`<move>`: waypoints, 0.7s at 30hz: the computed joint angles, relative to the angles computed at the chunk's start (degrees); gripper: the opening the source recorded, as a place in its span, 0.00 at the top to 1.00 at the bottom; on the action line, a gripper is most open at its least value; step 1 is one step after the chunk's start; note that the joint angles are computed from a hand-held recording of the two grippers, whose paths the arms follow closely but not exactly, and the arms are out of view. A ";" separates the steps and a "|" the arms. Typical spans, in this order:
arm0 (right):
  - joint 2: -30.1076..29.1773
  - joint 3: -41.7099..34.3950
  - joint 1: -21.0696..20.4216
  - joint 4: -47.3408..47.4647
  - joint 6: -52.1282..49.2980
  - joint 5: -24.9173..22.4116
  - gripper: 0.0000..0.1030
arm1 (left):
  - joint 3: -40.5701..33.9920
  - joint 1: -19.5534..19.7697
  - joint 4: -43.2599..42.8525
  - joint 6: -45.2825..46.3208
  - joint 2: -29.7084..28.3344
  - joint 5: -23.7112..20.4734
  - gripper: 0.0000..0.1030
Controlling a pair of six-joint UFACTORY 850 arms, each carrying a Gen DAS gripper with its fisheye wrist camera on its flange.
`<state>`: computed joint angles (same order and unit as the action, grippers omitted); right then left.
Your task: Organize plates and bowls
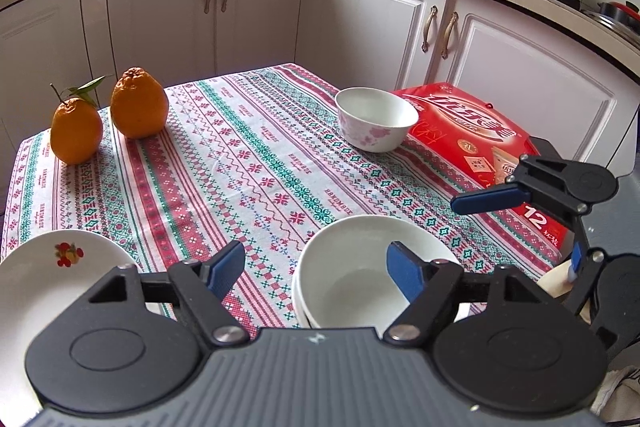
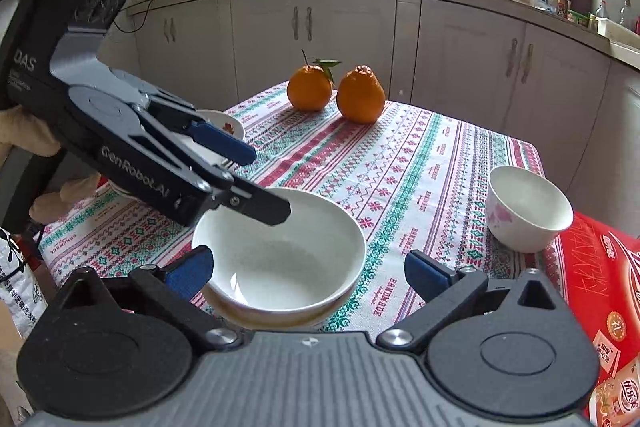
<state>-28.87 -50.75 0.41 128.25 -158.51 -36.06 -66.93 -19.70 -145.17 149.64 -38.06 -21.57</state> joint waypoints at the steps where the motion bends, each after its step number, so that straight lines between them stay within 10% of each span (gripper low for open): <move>1: -0.09 -0.11 -0.09 -0.87 0.71 -0.05 0.00 | -0.11 0.01 0.29 -0.14 -0.04 0.08 0.25; 12: 0.44 0.04 -2.11 2.98 -3.14 -1.18 0.00 | -5.62 -0.70 6.45 -3.24 -2.06 3.53 0.25; 21: -3.42 -4.64 -6.45 9.53 -6.01 0.46 0.00 | -19.33 -2.04 30.35 -23.82 -9.35 6.17 0.24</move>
<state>-32.30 -55.39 -6.04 137.78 -164.52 -35.60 -86.26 -21.74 -114.83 125.82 -47.41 -15.40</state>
